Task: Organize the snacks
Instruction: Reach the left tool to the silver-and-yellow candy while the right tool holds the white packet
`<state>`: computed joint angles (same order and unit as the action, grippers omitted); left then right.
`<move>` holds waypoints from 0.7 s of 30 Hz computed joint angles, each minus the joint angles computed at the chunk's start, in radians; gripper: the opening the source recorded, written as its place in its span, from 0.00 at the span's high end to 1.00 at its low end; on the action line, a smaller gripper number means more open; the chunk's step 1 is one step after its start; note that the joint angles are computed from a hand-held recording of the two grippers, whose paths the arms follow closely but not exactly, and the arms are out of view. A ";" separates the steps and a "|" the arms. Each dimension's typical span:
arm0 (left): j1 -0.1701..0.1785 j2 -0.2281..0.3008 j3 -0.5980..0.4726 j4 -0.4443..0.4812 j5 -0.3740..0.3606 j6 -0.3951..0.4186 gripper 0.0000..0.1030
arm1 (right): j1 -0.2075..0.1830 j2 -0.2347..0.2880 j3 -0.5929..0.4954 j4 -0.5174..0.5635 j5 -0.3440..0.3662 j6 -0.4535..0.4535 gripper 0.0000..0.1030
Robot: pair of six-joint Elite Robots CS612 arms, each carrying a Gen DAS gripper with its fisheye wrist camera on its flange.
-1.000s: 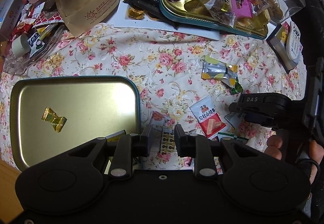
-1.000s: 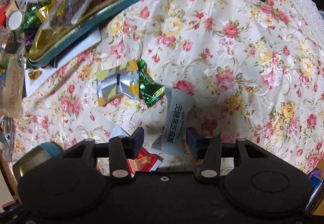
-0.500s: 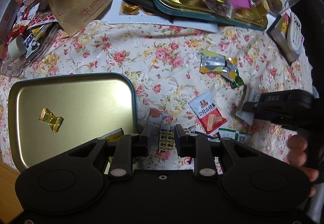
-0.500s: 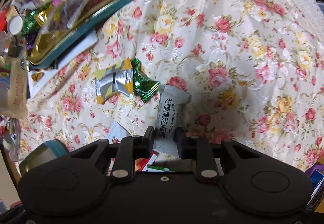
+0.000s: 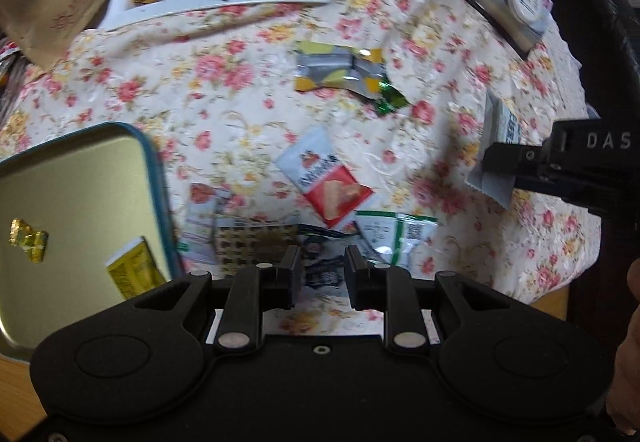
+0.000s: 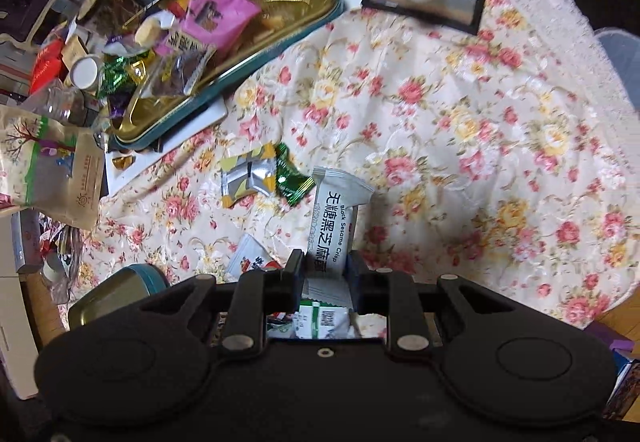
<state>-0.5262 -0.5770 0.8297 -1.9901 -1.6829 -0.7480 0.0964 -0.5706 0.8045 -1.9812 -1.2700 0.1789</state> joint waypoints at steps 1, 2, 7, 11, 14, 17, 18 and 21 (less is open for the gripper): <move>-0.002 0.006 -0.009 0.000 -0.010 0.008 0.68 | -0.002 -0.006 0.009 -0.010 -0.002 0.003 0.76; -0.004 0.012 -0.018 0.002 -0.017 0.015 0.68 | -0.004 -0.011 0.018 -0.019 -0.004 0.008 0.76; -0.012 0.038 -0.055 0.011 -0.039 0.036 0.68 | -0.017 -0.020 0.033 -0.031 0.014 0.026 0.76; -0.005 0.039 -0.051 -0.059 -0.019 -0.007 0.68 | -0.024 -0.024 0.036 -0.028 0.022 0.041 0.76; -0.002 0.047 -0.072 -0.063 0.062 -0.056 0.68 | -0.029 -0.028 0.038 -0.023 0.032 0.056 0.76; 0.007 0.070 -0.118 -0.029 0.099 -0.079 0.68 | -0.030 -0.032 0.040 -0.024 0.033 0.058 0.76; 0.012 0.079 -0.133 -0.028 0.094 -0.080 0.68 | -0.030 -0.035 0.044 -0.029 0.033 0.058 0.76; 0.022 0.112 -0.187 -0.035 0.101 -0.078 0.68 | -0.030 -0.041 0.051 -0.035 0.039 0.050 0.76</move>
